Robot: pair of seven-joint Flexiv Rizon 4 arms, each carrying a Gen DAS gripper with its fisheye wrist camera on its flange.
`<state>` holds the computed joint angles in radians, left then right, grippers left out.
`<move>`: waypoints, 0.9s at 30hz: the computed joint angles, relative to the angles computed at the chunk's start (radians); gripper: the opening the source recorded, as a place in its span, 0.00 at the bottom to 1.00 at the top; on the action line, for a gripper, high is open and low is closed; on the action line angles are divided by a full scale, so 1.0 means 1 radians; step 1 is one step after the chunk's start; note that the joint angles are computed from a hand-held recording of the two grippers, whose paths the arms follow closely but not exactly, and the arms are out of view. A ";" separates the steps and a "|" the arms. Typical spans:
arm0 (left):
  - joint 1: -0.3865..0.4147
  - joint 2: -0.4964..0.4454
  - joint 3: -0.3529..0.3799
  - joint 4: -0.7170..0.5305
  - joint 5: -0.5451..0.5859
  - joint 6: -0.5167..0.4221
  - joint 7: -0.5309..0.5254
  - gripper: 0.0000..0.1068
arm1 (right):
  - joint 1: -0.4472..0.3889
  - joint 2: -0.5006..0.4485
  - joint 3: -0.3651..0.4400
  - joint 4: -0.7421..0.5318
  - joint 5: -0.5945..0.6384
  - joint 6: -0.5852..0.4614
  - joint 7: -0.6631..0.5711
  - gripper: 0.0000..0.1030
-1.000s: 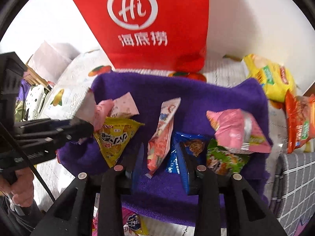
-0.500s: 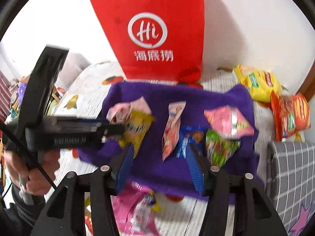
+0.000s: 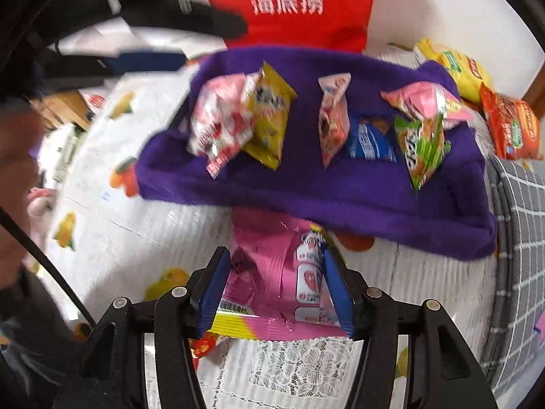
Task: Organize snacks
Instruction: 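Grasp the large pink packet with the right tool while the left tool grasps the red packet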
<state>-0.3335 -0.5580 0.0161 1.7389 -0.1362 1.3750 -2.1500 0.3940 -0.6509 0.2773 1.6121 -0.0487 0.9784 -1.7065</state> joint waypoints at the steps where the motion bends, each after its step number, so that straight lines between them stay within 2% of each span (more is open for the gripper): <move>1: 0.001 0.005 -0.004 0.004 0.000 0.005 0.002 0.57 | 0.004 0.001 -0.004 0.005 -0.001 0.000 0.009 0.61; 5: 0.010 0.015 -0.029 0.014 -0.008 0.033 0.026 0.57 | 0.043 0.012 -0.048 0.055 -0.056 0.042 0.071 0.63; 9: -0.016 0.024 -0.008 0.009 0.003 0.035 0.024 0.57 | 0.054 0.022 -0.063 0.113 -0.105 0.120 0.098 0.65; 12: -0.046 0.032 0.023 0.001 0.028 0.028 0.008 0.57 | 0.036 0.013 -0.043 0.111 -0.100 0.095 0.106 0.65; 14: -0.077 0.036 0.061 -0.009 0.059 0.011 -0.020 0.57 | 0.014 0.018 -0.026 0.140 -0.077 0.155 0.106 0.62; 16: -0.079 0.041 0.061 -0.007 0.073 0.006 -0.033 0.57 | -0.024 0.030 0.003 0.165 -0.041 0.188 0.091 0.52; 22: -0.131 0.058 0.102 0.015 0.148 -0.015 -0.114 0.57 | -0.101 0.086 0.019 0.248 0.017 0.253 0.098 0.50; 27: -0.145 0.058 0.087 0.043 0.183 -0.075 -0.162 0.57 | -0.178 0.124 0.044 0.306 0.083 0.310 0.082 0.50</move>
